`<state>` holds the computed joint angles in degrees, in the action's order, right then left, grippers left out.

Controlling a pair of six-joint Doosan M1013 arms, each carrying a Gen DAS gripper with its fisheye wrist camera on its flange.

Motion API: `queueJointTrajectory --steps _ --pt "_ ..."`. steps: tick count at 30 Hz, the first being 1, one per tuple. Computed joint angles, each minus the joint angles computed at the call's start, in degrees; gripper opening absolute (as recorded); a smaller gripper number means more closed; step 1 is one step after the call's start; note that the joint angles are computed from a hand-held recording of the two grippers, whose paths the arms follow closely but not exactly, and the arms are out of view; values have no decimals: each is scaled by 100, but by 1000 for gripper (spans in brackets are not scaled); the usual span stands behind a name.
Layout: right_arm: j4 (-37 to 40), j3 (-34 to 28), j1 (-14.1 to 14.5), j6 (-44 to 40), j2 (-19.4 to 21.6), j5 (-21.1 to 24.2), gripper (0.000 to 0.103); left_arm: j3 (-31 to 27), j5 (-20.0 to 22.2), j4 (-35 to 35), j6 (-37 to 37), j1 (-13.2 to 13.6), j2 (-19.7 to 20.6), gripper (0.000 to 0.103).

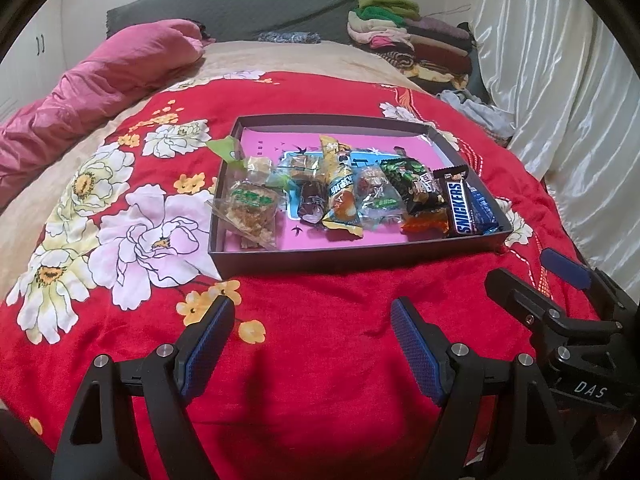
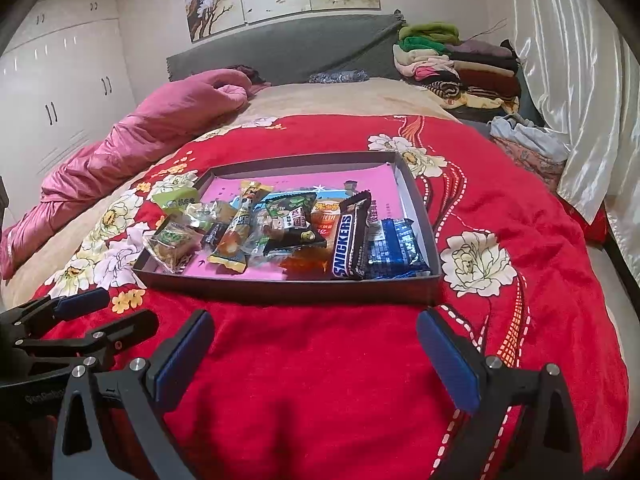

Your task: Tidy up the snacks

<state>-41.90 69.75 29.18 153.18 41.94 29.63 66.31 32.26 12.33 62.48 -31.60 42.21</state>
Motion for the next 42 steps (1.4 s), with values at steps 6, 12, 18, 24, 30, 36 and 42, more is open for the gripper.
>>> queueJointTrajectory --steps 6,12,18,24,30,36,42 --pt "17 -2 -2 -12 0 3 102 1 -4 22 -26 1 -1 81" --pt "-7 4 -2 4 -4 1 102 4 7 23 -50 -1 -5 81" --pt "41 6 -8 -16 -4 -3 102 6 4 69 -91 -6 -7 81" --pt "32 3 -10 6 3 8 102 9 27 268 -269 -28 -6 81" --pt "-2 16 -12 44 -2 -9 102 4 44 376 -371 -36 -3 81" --pt "1 19 -13 44 -4 -3 102 -14 71 361 -364 -37 8 81" --pt "-2 27 -16 49 -5 -13 102 -17 70 365 -357 -40 7 81"
